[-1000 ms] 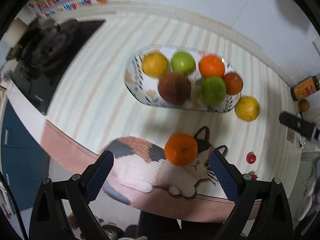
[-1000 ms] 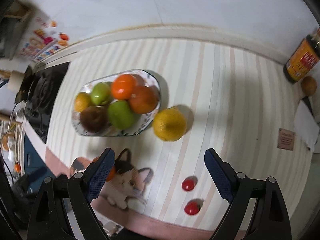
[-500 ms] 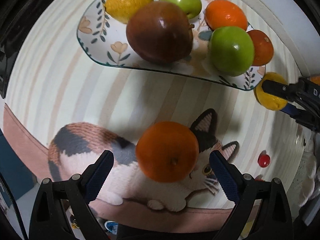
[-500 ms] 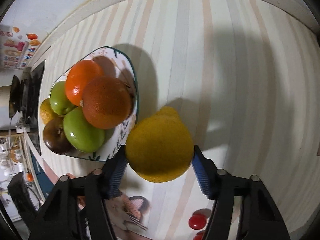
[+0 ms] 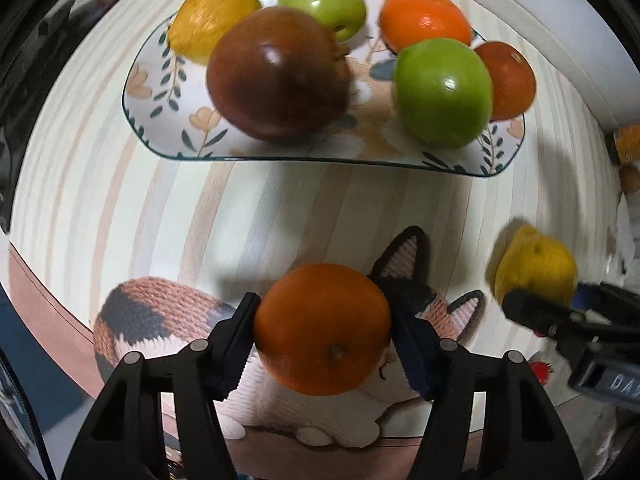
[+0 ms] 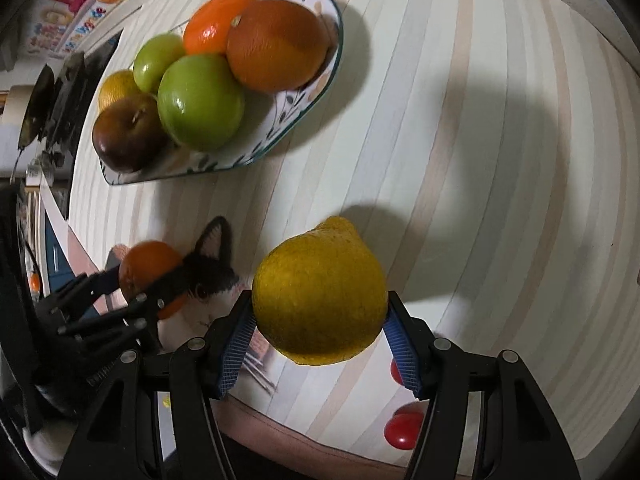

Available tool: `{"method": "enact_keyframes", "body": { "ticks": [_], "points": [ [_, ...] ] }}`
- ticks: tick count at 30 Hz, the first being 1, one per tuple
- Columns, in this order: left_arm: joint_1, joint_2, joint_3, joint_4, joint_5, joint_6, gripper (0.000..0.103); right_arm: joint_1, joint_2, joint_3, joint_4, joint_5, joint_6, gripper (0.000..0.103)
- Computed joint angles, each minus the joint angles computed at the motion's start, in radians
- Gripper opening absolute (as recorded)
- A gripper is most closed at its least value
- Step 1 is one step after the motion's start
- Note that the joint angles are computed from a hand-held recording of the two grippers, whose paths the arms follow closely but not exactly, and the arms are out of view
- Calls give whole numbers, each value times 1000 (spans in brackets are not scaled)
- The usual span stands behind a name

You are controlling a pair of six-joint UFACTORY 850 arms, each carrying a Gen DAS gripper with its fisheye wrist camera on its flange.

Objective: Organize fruits
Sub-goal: 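Grasp the large orange with the left tool while the right tool grasps the yellow pomelo, then lower the orange and pomelo onto the floral plate and open both tools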

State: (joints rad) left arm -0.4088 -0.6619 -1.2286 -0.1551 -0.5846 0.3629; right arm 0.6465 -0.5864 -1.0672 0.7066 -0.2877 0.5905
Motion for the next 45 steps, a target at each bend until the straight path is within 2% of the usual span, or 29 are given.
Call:
{"method": "enact_keyframes", "body": {
  "ticks": [6,10,12,18,25,30,33,36,38,41,45],
  "points": [
    [-4,5,7,3,9,-11,61,-2,-6,2,56,39,-25,66],
    [-5,7,3,16,17,-22,61,-2,-17,-26,-85,24,99,65],
    [17,19,-1,-9,1,8,61,-1,-9,-23,-149,21,155,65],
    [86,75,-19,-97,-42,103,61,-12,47,4,-177,43,166,65],
    [132,58,-165,-116,-53,108,61,-54,98,-46,-397,56,324,65],
    [127,-34,-302,-27,-67,24,61,-108,81,-134,-544,7,412,65],
    [119,-118,-399,-2,-110,-14,61,-139,41,-200,-476,-18,322,65],
    [123,-182,-470,-17,-175,-25,61,-176,-36,-295,-247,-43,88,65],
    [128,-212,-500,-40,-212,-30,61,-196,-109,-391,-177,-89,9,65],
    [142,-254,-538,-96,-269,-34,61,-213,-223,-546,-158,-167,-33,65],
    [156,-282,-565,-148,-313,-51,61,-218,-384,-794,-240,-305,-13,65]
  ]
}}
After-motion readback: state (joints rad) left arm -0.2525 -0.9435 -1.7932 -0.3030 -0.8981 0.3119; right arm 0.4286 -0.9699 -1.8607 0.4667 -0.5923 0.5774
